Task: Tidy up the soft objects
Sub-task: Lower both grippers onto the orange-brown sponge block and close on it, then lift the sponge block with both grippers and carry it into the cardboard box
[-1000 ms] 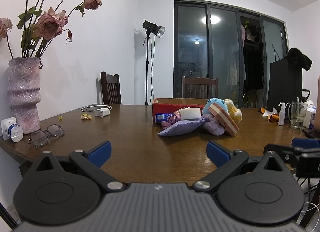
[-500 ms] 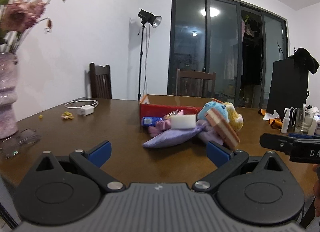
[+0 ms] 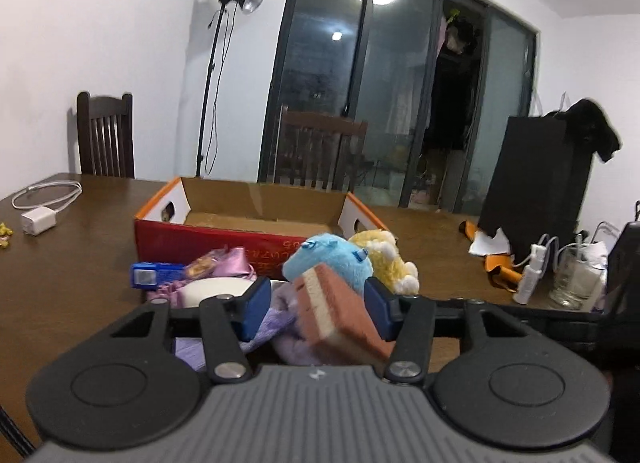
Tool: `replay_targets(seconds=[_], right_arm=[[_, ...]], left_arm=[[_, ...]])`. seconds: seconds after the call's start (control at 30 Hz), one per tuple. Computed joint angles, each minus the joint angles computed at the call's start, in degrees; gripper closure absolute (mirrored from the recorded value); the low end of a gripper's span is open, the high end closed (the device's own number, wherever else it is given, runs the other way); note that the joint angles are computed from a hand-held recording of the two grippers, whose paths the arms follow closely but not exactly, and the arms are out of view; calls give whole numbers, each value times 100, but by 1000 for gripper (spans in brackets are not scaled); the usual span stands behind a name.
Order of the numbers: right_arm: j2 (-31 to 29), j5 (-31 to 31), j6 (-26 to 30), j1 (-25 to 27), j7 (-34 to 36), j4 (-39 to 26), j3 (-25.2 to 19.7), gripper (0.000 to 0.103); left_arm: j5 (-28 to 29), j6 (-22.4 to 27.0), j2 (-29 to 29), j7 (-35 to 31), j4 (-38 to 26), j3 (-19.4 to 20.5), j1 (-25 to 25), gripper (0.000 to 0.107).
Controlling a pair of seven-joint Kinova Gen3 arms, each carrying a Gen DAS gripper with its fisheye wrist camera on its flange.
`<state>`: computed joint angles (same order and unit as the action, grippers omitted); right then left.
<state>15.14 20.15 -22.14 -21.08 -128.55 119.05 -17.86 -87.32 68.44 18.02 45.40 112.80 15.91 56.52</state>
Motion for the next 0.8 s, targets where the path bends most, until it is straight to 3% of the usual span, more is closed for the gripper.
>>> replay_targets(seconds=[0.1,0.17,0.23,0.3,0.37,0.47,0.7,0.8], right_arm=[[501,664,280,737,-699,-472,-688,44],[719,1082,221,868,-1134,-594,-755,45],[974,1403,-27,1140,-1538,-640,-962,45],[1288,1841,-395,1530,-2004,-651,-1271,45],[1457,2228,-390,1658,-2470,-730,-1380,45],[1539,2642,-540,1618,-2804,-780,-1268,52],[1309,2743,-1260,1380,-2887,-478,-758,72],[965,2898,-1389,1322,-3108,-149,-646,72]], left_arm=[[148,-699,7,-188,-200,24,-490,55],[353,-1059,35,-283,-312,-148,-558,56],[427,-1147,112,-328,-365,-234,-560,66],[433,-1207,124,-226,-324,-313,-535,68],[398,-1238,105,-32,-237,-363,-502,69],[354,-1264,57,234,-132,-354,-493,70],[695,-737,-135,148,-150,-168,-180,71],[915,-728,-433,128,20,18,-65,71]])
